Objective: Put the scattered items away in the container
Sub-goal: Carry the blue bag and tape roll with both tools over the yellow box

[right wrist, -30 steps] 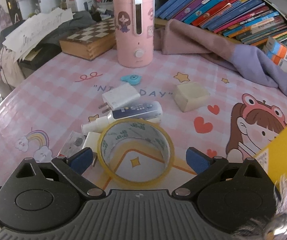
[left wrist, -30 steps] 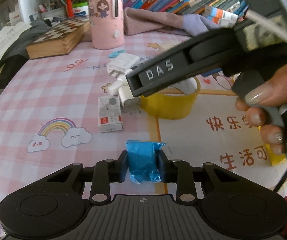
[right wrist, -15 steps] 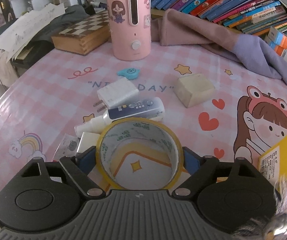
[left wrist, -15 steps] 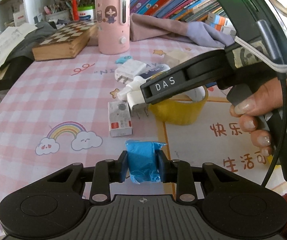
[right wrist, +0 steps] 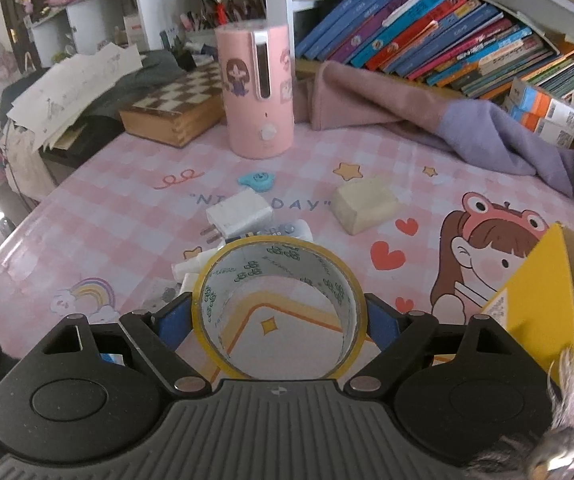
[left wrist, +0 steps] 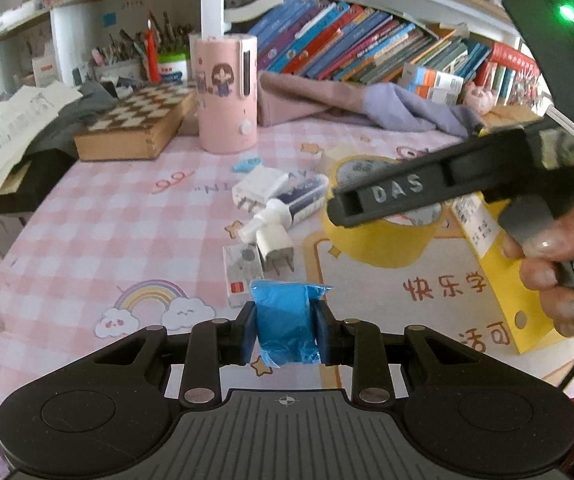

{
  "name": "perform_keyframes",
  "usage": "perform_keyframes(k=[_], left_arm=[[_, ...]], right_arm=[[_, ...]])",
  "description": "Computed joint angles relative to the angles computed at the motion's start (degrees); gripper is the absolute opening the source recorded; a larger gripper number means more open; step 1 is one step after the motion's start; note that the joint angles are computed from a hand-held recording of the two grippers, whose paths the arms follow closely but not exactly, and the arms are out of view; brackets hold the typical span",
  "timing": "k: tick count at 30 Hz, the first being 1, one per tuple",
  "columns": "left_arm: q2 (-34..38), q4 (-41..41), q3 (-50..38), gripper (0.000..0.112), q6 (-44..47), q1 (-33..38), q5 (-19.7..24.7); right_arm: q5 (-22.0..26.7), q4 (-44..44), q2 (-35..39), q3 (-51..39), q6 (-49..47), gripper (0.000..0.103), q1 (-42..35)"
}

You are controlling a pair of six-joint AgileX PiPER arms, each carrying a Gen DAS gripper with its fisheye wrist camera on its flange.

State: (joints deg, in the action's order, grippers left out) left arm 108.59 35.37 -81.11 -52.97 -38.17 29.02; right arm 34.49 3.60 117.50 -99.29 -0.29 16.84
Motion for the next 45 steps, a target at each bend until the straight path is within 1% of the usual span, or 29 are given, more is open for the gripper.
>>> perform_keyframes(k=[5, 10, 18, 26, 35, 40, 45], left_arm=[[-3.1, 5.1, 2.3, 0.028, -4.1, -1.1, 0.0], [-7.0, 9.0, 5.5, 0.028, -7.1, -1.9, -0.5], [-13.7, 17.5, 12.7, 0.028, -14.7, -4.1, -0.9], [-18.9, 19.6, 19.0, 0.028, -17.3, -5.6, -1.6], [-25.1, 22.3, 26.1, 0.028, -22.3, -10.5, 0.7], [-28.1, 21.2, 29.5, 0.028, -23.3, -14.2, 2.4], [-30.3, 20.6, 32.1, 0.028, -24.0, -18.3, 4.0]], right_arm=[[-4.0, -0.6, -5.9, 7.3, 0.6, 0.087, 0.4], [-7.4, -3.6, -11.5, 13.8, 3.8, 0.087, 1.1], [-10.6, -9.6, -18.9, 22.5, 10.7, 0.087, 4.3], [-10.9, -18.9, -23.8, 28.4, 23.0, 0.087, 8.6], [-10.3, -32.5, -31.0, 37.5, 41.4, 0.087, 14.2], [-8.5, -40.4, -36.1, 43.8, 52.6, 0.087, 18.3], [-5.3, -47.4, -41.4, 50.5, 64.5, 0.087, 23.1]])
